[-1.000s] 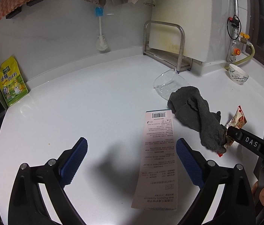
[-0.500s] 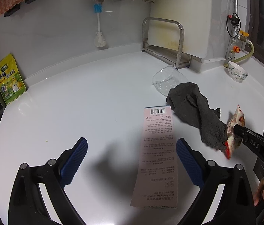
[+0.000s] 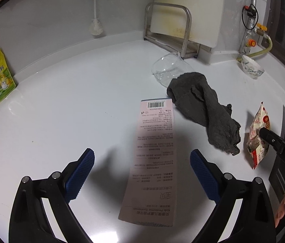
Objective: Collect trash
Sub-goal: 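Grasp the pink receipt with the left tool while the right tool holds the wrapper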
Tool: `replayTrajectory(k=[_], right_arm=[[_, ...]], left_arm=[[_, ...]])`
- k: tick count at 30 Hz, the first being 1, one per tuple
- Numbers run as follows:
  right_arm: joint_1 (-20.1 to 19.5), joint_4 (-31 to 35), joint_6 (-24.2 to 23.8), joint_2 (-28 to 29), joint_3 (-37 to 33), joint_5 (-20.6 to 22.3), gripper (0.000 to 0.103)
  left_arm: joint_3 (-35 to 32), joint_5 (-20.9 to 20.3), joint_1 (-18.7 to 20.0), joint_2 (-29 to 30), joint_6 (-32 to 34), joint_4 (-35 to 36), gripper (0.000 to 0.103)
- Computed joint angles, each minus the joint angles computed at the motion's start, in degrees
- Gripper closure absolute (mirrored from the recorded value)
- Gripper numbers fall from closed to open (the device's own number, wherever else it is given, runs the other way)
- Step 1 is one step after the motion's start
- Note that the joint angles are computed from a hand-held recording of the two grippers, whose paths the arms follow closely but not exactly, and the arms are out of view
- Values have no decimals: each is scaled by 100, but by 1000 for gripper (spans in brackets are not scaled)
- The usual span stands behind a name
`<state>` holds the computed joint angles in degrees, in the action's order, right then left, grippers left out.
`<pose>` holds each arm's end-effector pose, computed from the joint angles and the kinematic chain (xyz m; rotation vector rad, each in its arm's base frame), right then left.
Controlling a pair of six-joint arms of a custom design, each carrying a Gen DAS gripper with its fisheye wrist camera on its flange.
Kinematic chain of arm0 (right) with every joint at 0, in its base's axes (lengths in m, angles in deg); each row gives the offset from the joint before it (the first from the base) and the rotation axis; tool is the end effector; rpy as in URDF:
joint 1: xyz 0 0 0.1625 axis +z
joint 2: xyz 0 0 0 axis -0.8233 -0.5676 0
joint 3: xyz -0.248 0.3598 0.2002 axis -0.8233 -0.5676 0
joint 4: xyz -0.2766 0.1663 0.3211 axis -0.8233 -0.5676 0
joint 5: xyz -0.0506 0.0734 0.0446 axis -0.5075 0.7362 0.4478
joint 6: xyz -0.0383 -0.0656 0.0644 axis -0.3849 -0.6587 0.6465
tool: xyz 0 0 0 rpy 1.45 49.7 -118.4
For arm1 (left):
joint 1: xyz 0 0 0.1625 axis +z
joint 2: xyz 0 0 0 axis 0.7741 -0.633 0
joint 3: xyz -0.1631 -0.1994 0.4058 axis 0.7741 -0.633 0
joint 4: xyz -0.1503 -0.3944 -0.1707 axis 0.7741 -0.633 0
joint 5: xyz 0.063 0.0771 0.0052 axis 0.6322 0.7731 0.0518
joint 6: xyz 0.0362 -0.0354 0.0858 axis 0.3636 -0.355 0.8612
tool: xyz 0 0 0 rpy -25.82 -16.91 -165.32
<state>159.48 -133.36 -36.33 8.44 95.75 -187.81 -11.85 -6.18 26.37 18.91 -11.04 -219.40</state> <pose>0.2501 -0.7706 -0.0198 -0.2888 -2.1338 1.2251 -0.0275 -0.8997 0.2140 0.9788 2.3827 -0.5368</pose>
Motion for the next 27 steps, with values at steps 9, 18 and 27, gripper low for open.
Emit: replayTrajectory(k=[9, 18, 27], right_arm=[[-78, -552, -258, -149, 275, 854, 88], [-161, -740, -78, -358, 617, 1285, 88], [-286, -846, 381, -480, 851, 2012, 88]], left_arm=[[-285, 436, -42, 189, -70, 303, 9], [-729, 751, -21, 425, -385, 1068, 9], [-896, 991, -60, 589, -190, 929, 8]])
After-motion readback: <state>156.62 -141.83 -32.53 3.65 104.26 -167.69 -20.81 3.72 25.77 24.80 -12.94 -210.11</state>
